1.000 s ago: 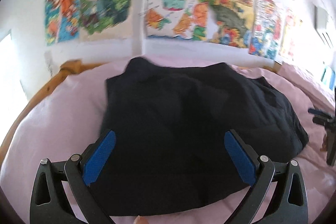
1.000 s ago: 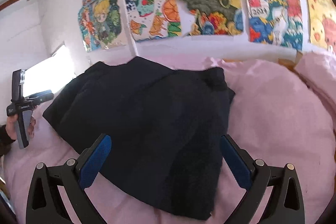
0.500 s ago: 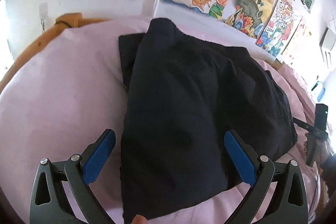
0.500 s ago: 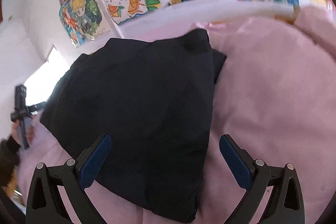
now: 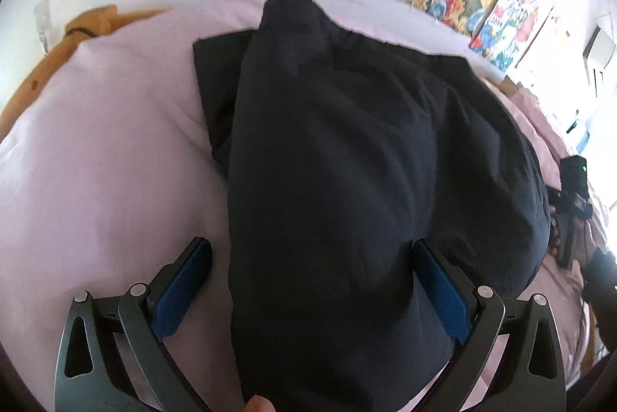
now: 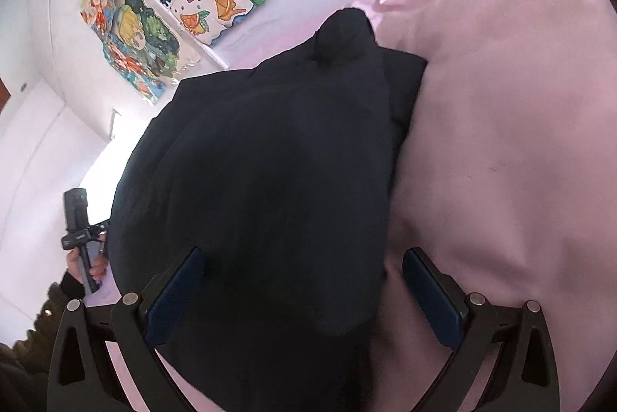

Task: Fold large clothes

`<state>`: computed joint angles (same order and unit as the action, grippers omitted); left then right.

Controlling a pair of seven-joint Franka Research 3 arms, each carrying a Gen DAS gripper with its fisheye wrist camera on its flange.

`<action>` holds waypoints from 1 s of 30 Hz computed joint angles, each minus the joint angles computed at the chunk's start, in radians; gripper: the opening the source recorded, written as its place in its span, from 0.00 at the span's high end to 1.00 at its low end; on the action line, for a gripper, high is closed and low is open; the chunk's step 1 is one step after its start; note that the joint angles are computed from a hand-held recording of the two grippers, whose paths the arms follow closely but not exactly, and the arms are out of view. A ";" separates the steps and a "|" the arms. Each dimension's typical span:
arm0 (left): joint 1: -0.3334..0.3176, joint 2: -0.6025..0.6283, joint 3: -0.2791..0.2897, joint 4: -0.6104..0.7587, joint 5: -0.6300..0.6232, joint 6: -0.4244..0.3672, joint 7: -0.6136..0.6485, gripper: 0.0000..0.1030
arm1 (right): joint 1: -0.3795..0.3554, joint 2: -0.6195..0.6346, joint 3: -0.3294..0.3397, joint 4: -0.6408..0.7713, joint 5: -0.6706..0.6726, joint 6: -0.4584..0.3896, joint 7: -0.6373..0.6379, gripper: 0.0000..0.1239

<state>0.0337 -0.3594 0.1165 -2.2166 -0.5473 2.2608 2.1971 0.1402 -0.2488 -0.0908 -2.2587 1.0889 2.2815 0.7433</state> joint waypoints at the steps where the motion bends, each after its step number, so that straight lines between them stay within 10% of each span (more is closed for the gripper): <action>1: -0.001 0.015 0.006 0.019 0.008 -0.026 0.011 0.01 | 0.000 0.017 -0.005 0.017 0.001 -0.023 0.002 0.17; 14: 0.119 0.200 0.003 0.231 -0.061 -0.369 0.186 0.01 | -0.091 0.175 -0.013 0.164 -0.027 -0.329 -0.070 0.17; 30: 0.156 0.212 -0.068 0.225 0.007 -0.330 0.223 0.01 | -0.118 0.227 0.020 0.205 0.002 -0.423 -0.069 0.17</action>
<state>0.1893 -0.1474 0.0490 -1.9912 -0.5398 1.9304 2.4202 0.0226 -0.0217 -0.0704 -2.0540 1.0909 1.8581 0.6746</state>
